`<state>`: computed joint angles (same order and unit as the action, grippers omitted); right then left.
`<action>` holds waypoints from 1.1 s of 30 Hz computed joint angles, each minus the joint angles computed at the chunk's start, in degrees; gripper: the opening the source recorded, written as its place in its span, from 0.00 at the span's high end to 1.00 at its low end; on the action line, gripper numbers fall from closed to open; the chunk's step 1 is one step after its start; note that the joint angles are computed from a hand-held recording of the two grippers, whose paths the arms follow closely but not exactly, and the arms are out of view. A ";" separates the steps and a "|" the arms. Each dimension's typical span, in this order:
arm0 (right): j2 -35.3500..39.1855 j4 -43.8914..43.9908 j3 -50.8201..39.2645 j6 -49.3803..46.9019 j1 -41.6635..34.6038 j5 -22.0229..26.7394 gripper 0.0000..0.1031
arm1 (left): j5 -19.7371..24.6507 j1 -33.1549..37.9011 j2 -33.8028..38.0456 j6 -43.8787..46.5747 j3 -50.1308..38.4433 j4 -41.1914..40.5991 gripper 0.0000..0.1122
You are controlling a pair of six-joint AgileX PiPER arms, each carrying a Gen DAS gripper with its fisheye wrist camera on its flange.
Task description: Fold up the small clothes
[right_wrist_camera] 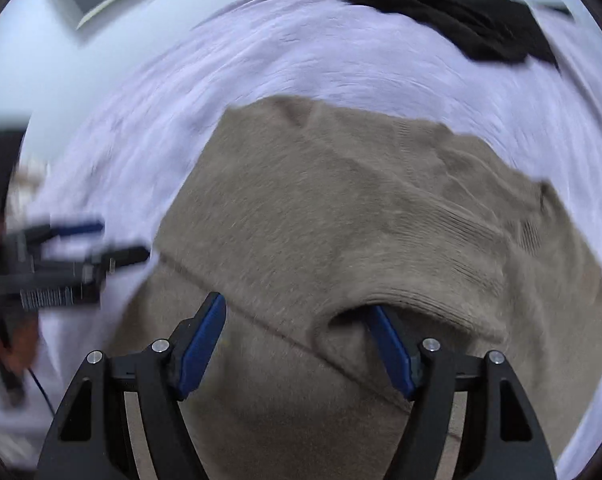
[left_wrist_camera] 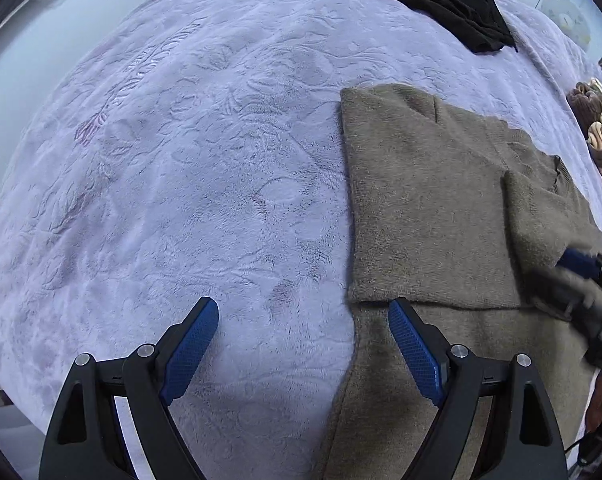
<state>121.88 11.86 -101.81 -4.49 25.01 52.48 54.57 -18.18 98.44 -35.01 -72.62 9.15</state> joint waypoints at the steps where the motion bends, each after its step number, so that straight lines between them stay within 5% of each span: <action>1: 0.26 2.49 -0.78 -0.34 -0.90 -0.73 0.27 | 0.28 -0.22 -0.45 -0.91 0.50 0.88 0.22; 3: -0.21 6.34 -0.91 -4.65 -1.12 -1.73 0.27 | 1.01 -0.24 -0.27 -2.67 0.60 2.00 0.22; 9: 1.95 19.84 -4.64 -16.13 -0.19 5.94 0.27 | 3.26 2.12 -2.81 -5.86 3.59 2.62 0.22; 13: -4.43 20.19 5.74 -14.05 -1.72 2.83 0.27 | 2.51 1.39 -3.08 -4.29 2.06 2.06 0.22; 22: -24.73 38.32 43.30 -10.80 -32.05 -7.58 0.26 | -0.52 -5.30 8.41 3.70 -14.18 -3.16 0.22; 27: -25.34 55.68 53.08 -20.72 -44.71 -9.08 0.28 | 3.99 -8.33 20.70 4.89 -29.23 -2.19 0.22; 28: -24.16 60.40 54.08 -23.69 -45.89 -8.62 0.42 | 5.86 -9.07 22.72 4.29 -31.80 -0.62 0.22; 29: -23.75 62.82 54.49 -25.41 -46.86 -8.22 0.67 | 7.48 -9.46 24.24 4.28 -33.78 0.27 0.22; 33: -25.79 65.42 55.05 -28.58 -49.29 -7.58 0.73 | 7.56 -9.60 23.38 4.81 -32.90 -0.12 0.22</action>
